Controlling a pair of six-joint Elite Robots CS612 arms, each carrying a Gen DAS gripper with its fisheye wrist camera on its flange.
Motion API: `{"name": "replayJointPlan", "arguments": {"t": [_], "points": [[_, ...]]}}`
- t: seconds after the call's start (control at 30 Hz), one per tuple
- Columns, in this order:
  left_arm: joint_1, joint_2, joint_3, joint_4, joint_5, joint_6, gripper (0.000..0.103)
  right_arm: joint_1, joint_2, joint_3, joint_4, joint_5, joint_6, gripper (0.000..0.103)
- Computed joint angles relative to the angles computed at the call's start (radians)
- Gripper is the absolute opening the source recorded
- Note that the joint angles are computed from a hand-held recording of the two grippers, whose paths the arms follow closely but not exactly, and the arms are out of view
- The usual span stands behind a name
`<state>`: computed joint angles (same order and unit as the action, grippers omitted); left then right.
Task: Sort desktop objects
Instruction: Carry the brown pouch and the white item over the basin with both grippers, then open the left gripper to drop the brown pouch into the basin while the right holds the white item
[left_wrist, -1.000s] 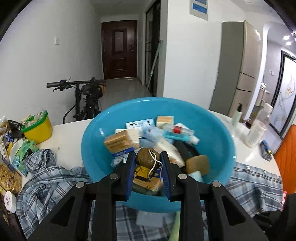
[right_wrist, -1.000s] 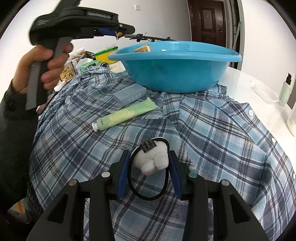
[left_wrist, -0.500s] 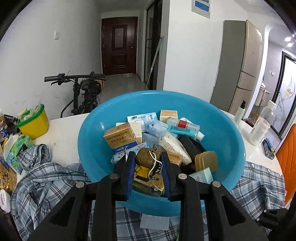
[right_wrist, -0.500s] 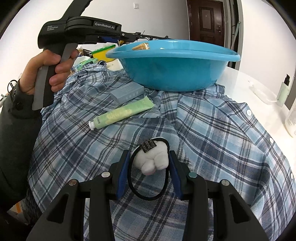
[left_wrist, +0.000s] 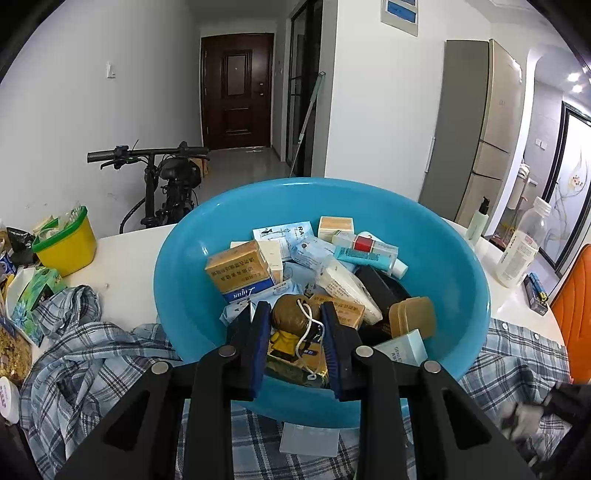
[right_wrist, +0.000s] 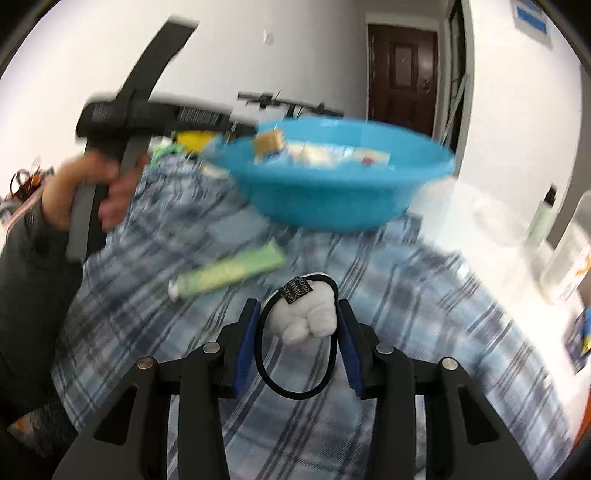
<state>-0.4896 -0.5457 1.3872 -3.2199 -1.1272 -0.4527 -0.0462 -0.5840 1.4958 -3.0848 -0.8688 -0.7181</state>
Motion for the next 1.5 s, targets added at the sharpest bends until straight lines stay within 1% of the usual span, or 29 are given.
{"name": "replayJointPlan", "arguments": {"t": [0.1,0.23,0.3,0.33,0.43,0.53,0.63,0.7,0.8,0.83,0.93,1.0,1.03,1.1,1.37,1.43,1.5], "points": [[0.0,0.0,0.003,-0.011,-0.003,-0.001,0.029,0.004,0.006,-0.043,-0.066,0.028,0.075,0.04],[0.0,-0.001,0.005,-0.01,-0.003,-0.003,0.029,0.02,0.025,-0.125,-0.109,0.055,0.159,0.04],[0.0,-0.001,0.003,-0.004,0.0,-0.004,0.029,0.029,0.039,-0.169,-0.118,0.064,0.2,0.04],[-0.001,0.001,0.002,-0.005,0.013,-0.008,0.029,0.035,0.049,-0.194,-0.12,0.062,0.221,0.04],[0.001,0.002,-0.001,0.004,0.013,-0.015,0.029,0.053,0.079,-0.271,-0.099,0.058,0.274,0.04],[0.002,0.002,0.0,0.007,0.016,-0.018,0.029,0.076,0.108,-0.334,-0.072,0.029,0.275,0.04],[0.002,0.001,0.002,0.002,0.015,-0.014,0.029,0.092,0.132,-0.377,-0.047,0.022,0.263,0.04],[0.001,0.0,0.002,0.001,0.016,-0.011,0.029,0.1,0.137,-0.381,-0.023,0.012,0.225,0.04],[-0.001,-0.001,0.003,-0.003,0.028,-0.011,0.029,0.108,0.147,-0.392,-0.019,-0.001,0.204,0.04],[-0.002,-0.001,0.004,-0.01,0.043,-0.016,0.029,0.109,0.151,-0.399,-0.012,0.004,0.204,0.04],[0.0,-0.002,0.008,-0.02,0.044,-0.023,0.029,0.105,0.152,-0.393,-0.023,0.006,0.212,0.04],[0.001,-0.003,0.009,-0.017,0.044,-0.027,0.029,0.101,0.15,-0.376,-0.076,-0.003,0.248,0.04],[0.001,-0.003,0.009,-0.017,0.047,-0.029,0.029,0.103,0.146,-0.37,-0.069,-0.014,0.234,0.04],[0.002,-0.003,0.01,-0.019,0.043,-0.029,0.029,0.108,0.146,-0.366,-0.09,-0.032,0.226,0.04],[-0.001,0.001,0.006,-0.02,0.052,-0.032,0.029,0.106,0.145,-0.362,-0.062,-0.033,0.202,0.04],[0.0,0.001,0.006,-0.023,0.046,-0.03,0.029,0.103,0.146,-0.365,-0.069,-0.042,0.216,0.04],[0.0,0.003,0.004,-0.025,0.046,-0.03,0.029,0.101,0.147,-0.368,-0.067,-0.031,0.226,0.04]]}}
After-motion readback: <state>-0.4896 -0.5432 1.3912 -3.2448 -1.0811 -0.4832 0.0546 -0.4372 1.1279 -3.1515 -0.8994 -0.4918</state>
